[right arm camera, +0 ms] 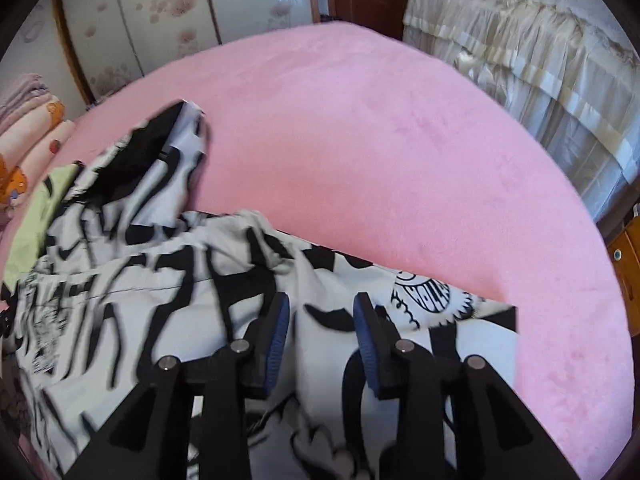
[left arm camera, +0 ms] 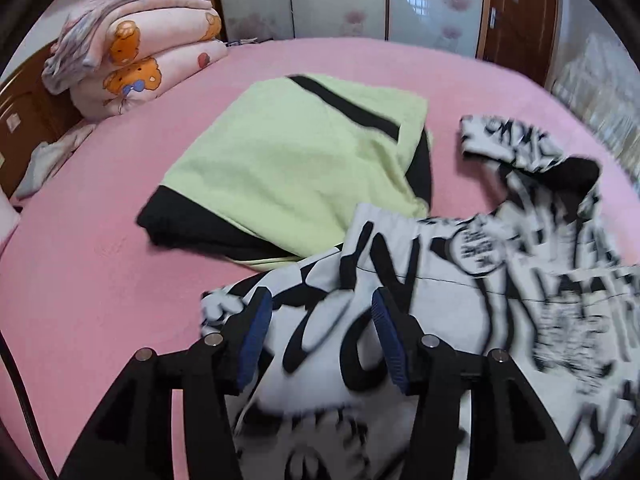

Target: Fold large clothes

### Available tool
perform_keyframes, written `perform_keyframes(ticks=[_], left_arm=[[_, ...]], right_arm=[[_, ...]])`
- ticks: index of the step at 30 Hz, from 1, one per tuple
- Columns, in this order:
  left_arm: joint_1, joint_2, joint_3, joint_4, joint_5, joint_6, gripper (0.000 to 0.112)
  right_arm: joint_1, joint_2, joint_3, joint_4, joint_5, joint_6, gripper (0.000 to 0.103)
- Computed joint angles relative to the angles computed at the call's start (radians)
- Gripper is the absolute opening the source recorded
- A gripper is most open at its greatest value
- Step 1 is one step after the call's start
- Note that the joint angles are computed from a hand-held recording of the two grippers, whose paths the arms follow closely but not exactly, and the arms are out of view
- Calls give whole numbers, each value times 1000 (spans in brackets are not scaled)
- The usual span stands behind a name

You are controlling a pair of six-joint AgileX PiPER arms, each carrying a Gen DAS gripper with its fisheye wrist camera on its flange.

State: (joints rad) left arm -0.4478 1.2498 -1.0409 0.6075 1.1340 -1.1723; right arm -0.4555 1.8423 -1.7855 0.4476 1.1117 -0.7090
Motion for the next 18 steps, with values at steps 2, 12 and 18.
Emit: perform_keyframes(ticks=[2, 12, 18], left_arm=[[-86, -12, -27, 29, 58, -26, 51], [-134, 284, -225, 19, -20, 24, 42], [-50, 310, -130, 114, -105, 3, 63]], right_arm=[[-9, -98, 104, 55, -28, -95, 33], [267, -158, 220, 97, -3, -33, 33], [343, -109, 295, -40, -263, -56, 20]])
